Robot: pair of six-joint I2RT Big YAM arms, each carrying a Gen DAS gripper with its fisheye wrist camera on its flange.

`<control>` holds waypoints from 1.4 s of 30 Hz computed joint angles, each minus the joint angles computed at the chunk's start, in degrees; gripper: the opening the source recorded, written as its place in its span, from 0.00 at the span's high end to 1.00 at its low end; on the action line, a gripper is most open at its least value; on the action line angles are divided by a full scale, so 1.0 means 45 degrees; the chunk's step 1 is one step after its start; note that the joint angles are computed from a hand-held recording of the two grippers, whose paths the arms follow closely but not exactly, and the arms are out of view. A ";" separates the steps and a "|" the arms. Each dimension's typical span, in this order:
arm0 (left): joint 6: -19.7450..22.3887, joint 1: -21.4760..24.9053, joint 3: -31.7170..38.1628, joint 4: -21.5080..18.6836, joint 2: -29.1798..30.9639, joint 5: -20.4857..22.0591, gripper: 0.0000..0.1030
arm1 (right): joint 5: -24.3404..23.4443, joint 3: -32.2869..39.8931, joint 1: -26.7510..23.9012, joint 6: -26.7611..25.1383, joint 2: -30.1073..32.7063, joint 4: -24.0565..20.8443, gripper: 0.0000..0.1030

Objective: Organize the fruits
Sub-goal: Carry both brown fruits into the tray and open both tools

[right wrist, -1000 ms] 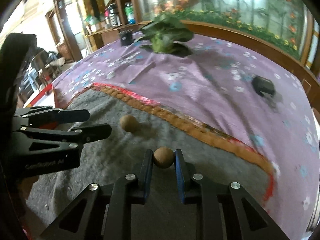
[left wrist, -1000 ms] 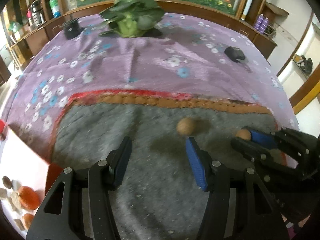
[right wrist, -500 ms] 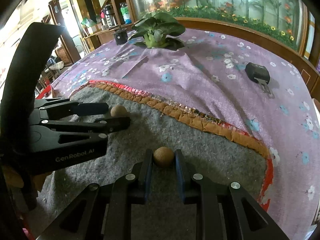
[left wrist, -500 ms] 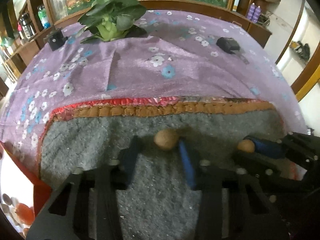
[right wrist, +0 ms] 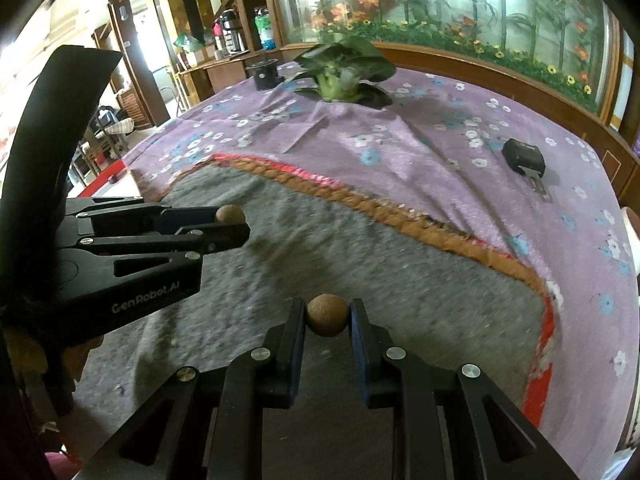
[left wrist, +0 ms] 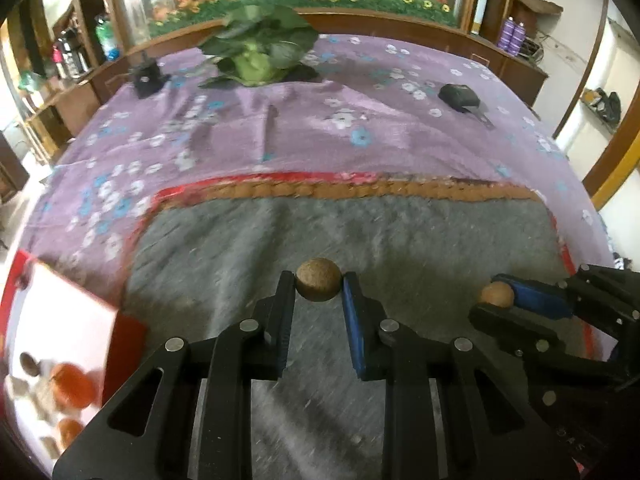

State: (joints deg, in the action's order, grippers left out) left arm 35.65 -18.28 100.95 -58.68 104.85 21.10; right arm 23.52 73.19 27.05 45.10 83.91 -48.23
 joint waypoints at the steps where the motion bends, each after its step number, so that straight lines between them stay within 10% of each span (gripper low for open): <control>1: 0.0060 0.0074 -0.0116 -0.0008 -0.0079 0.0031 0.78 | 0.0017 0.0050 0.0106 0.0124 0.0064 -0.0011 0.79; 21: 0.0472 0.1622 -0.0487 -0.0749 -0.0762 0.1209 0.78 | 0.0023 0.1237 0.1444 0.0725 0.1007 0.0130 0.80; 42: 0.0121 0.3763 0.1398 -0.1122 0.0180 0.1618 0.78 | -0.0658 0.4941 0.1919 -0.1323 0.3549 -0.0139 0.80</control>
State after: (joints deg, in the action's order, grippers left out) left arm 36.19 -1.35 107.24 -63.72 105.66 28.38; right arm 20.56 95.43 35.68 39.15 99.88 -48.85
